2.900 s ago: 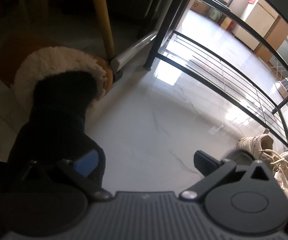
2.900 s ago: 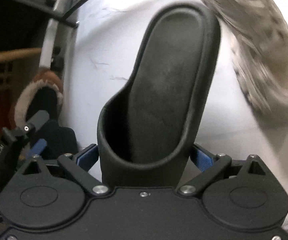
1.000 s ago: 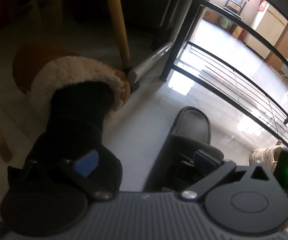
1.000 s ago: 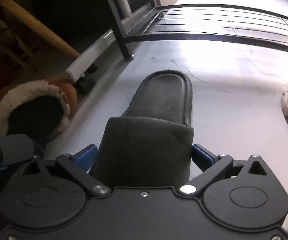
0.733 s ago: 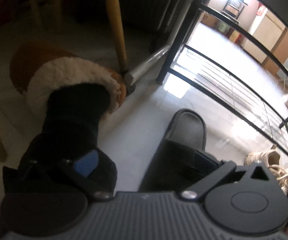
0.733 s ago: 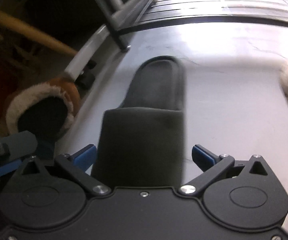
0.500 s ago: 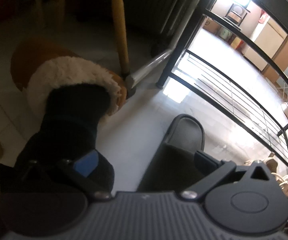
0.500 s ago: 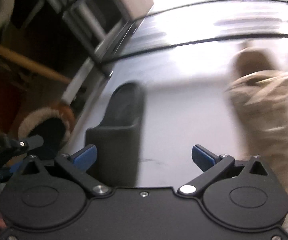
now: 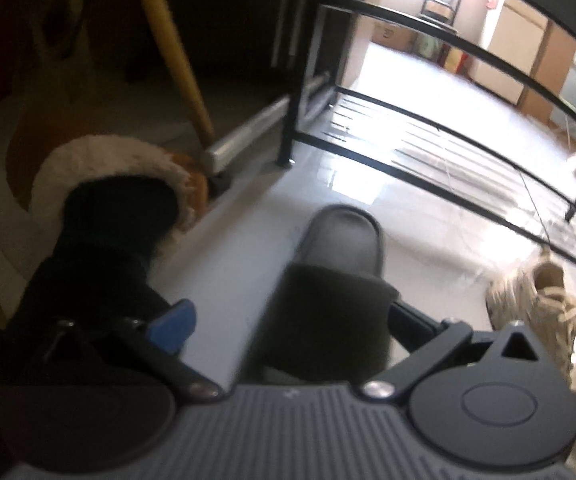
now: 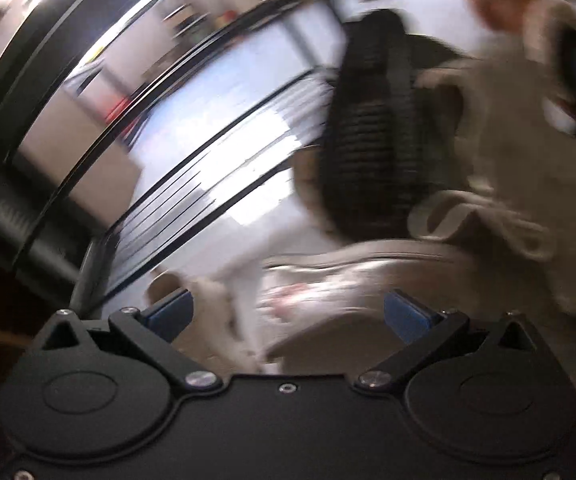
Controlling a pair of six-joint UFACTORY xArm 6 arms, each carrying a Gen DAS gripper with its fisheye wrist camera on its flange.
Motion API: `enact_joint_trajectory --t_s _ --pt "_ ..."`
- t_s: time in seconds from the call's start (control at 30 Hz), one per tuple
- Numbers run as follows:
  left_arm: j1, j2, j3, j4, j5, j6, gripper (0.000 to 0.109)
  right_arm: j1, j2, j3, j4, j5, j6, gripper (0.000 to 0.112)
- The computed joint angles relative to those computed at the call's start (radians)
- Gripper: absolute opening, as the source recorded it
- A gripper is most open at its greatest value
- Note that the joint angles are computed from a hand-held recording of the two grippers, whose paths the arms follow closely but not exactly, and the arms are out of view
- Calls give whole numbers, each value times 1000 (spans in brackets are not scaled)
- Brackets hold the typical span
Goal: Organize scattered shoes
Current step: 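Move both tools back toward the shoe pile, then close the left tool on the second black slide sandal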
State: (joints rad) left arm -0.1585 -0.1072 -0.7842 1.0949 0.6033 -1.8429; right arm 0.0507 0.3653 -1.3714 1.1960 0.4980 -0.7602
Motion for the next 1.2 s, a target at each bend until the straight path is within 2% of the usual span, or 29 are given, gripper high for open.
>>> enact_joint_trajectory --t_s 0.07,0.13,0.23,0.37,0.53,0.6,0.83,1.0,1.1,1.2 --pt "-51 30 -37 -37 39 15 102 -36 -3 10 41 19 -39 103" --pt "-104 75 -99 -104 73 102 102 -72 -4 16 82 43 -86 103" --pt "-189 123 -194 -73 157 131 102 -129 -2 6 167 81 -225 103" --pt "-227 186 -302 -94 144 88 102 -175 -2 -4 294 61 -466 103" --pt "-253 315 -461 -128 118 93 102 -232 47 -25 432 98 -381 103" --pt "-267 374 -535 -147 115 130 102 -239 55 -31 486 112 -418 103" --pt "-297 590 -806 -204 -18 291 102 -263 60 -33 550 182 -444 103" --pt "-312 760 -1018 -120 -107 374 102 -278 60 -33 571 225 -440 103" --pt "-320 903 -1201 -162 -131 522 102 -288 63 -33 581 254 -434 103" --pt "-313 1069 -1431 -291 -137 681 102 -294 60 -29 591 275 -436 103"
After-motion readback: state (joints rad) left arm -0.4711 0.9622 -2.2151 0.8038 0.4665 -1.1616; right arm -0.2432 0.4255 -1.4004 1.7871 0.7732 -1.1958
